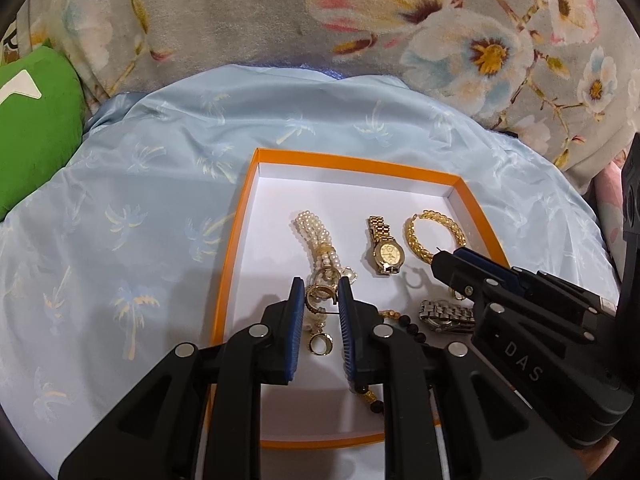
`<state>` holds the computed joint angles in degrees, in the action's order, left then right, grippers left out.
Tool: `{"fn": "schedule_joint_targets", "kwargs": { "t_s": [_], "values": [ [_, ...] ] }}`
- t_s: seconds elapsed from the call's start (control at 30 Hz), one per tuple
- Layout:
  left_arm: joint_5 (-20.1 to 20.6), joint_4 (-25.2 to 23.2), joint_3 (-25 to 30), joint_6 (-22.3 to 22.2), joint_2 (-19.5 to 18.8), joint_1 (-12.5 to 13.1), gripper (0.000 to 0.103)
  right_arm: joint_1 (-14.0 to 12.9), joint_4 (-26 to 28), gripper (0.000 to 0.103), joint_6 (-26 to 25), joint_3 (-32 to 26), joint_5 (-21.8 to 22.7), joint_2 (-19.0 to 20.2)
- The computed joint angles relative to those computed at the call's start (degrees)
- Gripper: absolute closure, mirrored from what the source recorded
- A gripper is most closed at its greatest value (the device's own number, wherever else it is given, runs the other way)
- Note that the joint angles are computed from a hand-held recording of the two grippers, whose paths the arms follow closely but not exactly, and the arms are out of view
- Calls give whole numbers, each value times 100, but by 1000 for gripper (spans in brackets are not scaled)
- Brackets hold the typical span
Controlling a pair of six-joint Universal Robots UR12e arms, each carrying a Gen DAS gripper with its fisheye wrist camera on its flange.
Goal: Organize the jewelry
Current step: 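Open both tools in the box and withdraw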
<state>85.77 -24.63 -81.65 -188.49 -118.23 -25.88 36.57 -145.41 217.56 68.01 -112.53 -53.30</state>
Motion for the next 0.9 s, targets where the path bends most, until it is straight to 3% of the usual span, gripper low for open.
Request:
{"fn": "schedule_joint_targets", "kwargs": {
  "t_s": [0.3, 0.53, 0.67, 0.77, 0.9],
  "values": [
    [132, 91, -30, 58, 3, -19, 83, 7, -139, 86, 33, 71, -83, -12],
    [171, 535, -239, -41, 117, -8, 78, 75, -241, 85, 12, 192, -293, -103],
    [201, 596, -393, -108, 210, -15, 77, 160, -268, 82, 95, 338, -487, -205],
    [450, 691, -536, -47, 289, -71, 75, 236, -338, 79, 208, 482, -613, -299],
    [414, 779, -788, -157, 452, -61, 75, 389, -327, 77, 310, 672, -863, -423]
  ]
}}
